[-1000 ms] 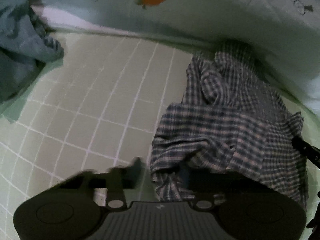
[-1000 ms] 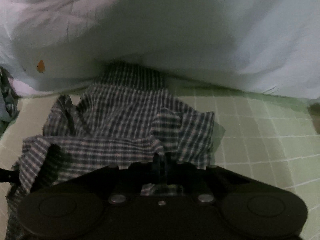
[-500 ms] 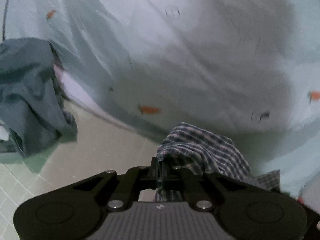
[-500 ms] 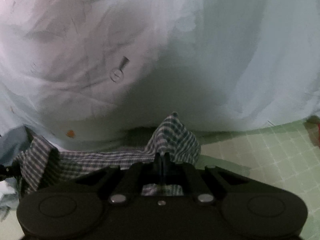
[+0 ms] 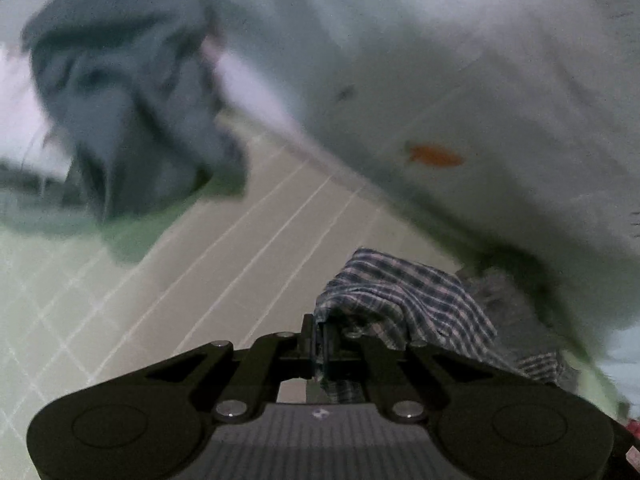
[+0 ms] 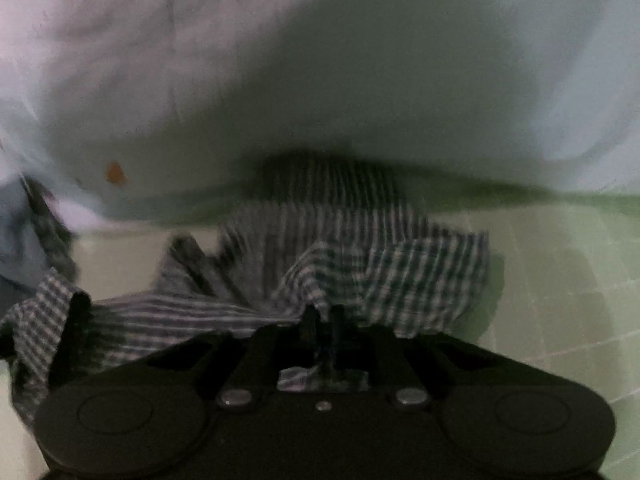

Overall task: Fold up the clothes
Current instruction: 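Grasp the hem with both grippers and fold it up toward the collar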

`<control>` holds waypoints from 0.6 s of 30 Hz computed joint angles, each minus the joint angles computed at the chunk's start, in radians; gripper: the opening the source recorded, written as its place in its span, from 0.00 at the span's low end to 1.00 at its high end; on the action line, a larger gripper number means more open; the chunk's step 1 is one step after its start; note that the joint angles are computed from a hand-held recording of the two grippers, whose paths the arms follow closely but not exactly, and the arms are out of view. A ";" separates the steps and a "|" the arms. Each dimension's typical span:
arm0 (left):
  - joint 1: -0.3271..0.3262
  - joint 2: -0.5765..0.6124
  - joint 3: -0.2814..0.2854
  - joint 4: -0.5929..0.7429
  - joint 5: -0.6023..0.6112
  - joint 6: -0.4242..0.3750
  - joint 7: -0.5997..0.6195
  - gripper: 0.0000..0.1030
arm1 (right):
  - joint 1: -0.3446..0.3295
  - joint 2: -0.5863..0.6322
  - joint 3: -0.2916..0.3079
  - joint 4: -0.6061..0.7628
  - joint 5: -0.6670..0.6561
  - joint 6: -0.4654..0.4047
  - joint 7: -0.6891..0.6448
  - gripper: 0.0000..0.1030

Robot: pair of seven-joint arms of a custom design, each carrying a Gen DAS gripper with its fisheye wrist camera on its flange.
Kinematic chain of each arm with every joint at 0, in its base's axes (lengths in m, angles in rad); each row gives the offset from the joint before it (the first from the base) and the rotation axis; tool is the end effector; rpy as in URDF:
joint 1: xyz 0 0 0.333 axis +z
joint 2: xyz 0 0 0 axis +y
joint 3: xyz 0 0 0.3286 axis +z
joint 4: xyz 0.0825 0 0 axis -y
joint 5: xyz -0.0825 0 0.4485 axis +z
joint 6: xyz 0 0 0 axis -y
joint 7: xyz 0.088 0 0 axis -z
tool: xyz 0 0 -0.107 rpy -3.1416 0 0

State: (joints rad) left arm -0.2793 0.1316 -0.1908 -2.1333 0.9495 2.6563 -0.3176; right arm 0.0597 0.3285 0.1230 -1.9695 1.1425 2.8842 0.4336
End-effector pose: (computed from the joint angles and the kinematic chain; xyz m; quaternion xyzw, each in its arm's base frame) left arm 0.5584 -0.3075 0.3522 -0.8467 0.4176 -0.2710 0.1879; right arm 0.6826 0.0687 0.3147 -0.7330 0.5640 -0.1342 0.3559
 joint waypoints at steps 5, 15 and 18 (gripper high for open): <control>0.030 0.029 0.008 -0.048 -0.125 0.083 0.012 0.05 | -0.004 0.022 0.010 0.005 -0.001 0.090 0.053 0.54; 0.027 0.026 0.022 -0.077 -0.118 0.129 -0.009 0.14 | 0.014 0.049 -0.032 -0.021 -0.146 0.174 0.214 0.43; 0.030 0.031 0.022 -0.070 -0.125 0.143 0.010 0.40 | 0.095 0.050 -0.122 -0.022 -0.313 0.167 0.392 0.46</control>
State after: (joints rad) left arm -0.2495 0.1629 -0.1684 -2.2032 0.8248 2.7989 -0.3072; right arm 0.1550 0.3789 0.0013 -1.9910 0.8293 3.0510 0.8251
